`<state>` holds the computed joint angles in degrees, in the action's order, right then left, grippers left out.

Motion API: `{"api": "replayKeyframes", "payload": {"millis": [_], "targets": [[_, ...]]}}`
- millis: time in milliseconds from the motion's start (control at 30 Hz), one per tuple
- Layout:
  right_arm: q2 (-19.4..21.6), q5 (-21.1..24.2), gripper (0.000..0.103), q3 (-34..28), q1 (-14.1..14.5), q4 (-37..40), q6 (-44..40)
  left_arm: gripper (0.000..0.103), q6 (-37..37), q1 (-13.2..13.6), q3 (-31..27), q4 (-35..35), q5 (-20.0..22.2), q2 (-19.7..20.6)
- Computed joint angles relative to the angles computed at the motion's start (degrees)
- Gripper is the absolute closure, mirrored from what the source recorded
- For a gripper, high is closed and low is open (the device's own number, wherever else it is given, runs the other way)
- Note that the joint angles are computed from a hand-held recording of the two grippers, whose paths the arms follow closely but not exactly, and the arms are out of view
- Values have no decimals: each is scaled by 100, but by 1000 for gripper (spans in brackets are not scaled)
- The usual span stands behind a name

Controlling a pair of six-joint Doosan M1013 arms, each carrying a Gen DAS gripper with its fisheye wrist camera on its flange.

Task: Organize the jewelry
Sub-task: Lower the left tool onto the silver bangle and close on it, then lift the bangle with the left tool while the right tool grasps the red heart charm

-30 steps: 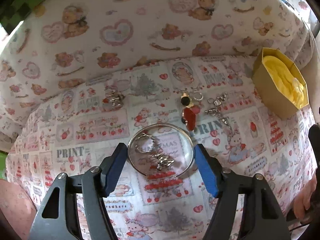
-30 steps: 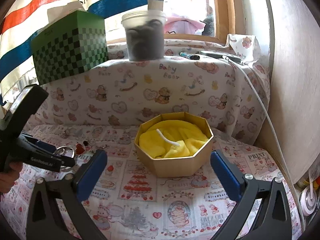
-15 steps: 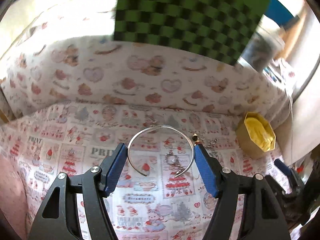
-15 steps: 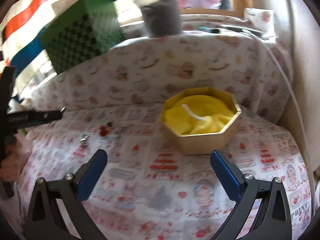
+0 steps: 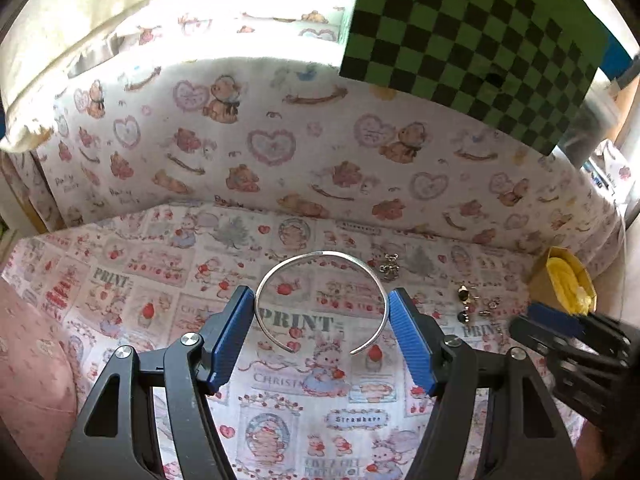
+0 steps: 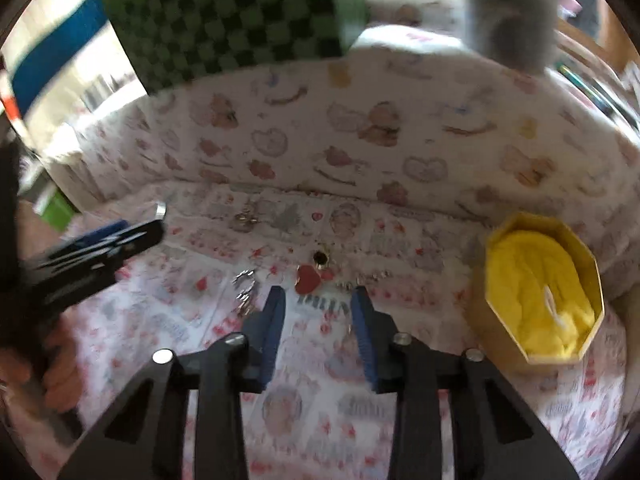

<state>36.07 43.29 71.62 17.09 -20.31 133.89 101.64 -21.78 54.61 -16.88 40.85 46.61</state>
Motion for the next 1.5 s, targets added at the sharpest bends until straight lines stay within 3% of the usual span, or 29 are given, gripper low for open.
{"api": "replayKeyframes", "payload": {"millis": [67, 400, 467, 667, 700, 867, 1067, 1167, 1200, 1267, 1500], "targets": [[188, 246, 82, -261, -11, 154, -167, 35, -45, -23, 8, 115, -42, -6], [629, 704, 83, -815, -24, 455, -447, 35, -385, -58, 57, 540, -177, -23], [640, 707, 88, -808, -7, 327, -317, 35, -469, -64, 61, 659, -214, -20], [317, 211, 92, -319, -31, 441, -273, 35, -555, -64, 40, 750, -200, 1], [195, 52, 100, -131, -42, 473, -282, 35, -550, -66, 48, 751, -200, -7], [-348, -813, 100, 628, -130, 736, -363, 36, -228, -93, 251, 515, -351, -164], [-710, -1185, 101, 1022, -236, 829, -481, 36, 142, -124, 464, 207, -524, -346], [-705, -1112, 97, 1059, -212, 873, -773, 36, 251, -131, 524, 70, -574, -402], [-614, -1012, 84, 941, -229, 1172, -983, 36, 298, -130, 526, 19, -559, -406], [-476, -873, 73, 801, -261, 1732, -1403, 36, 289, -135, 522, 47, -537, -401], [-51, -288, 73, 258, -96, 920, -949, 36, -30, -115, 391, 313, -433, -309]]}}
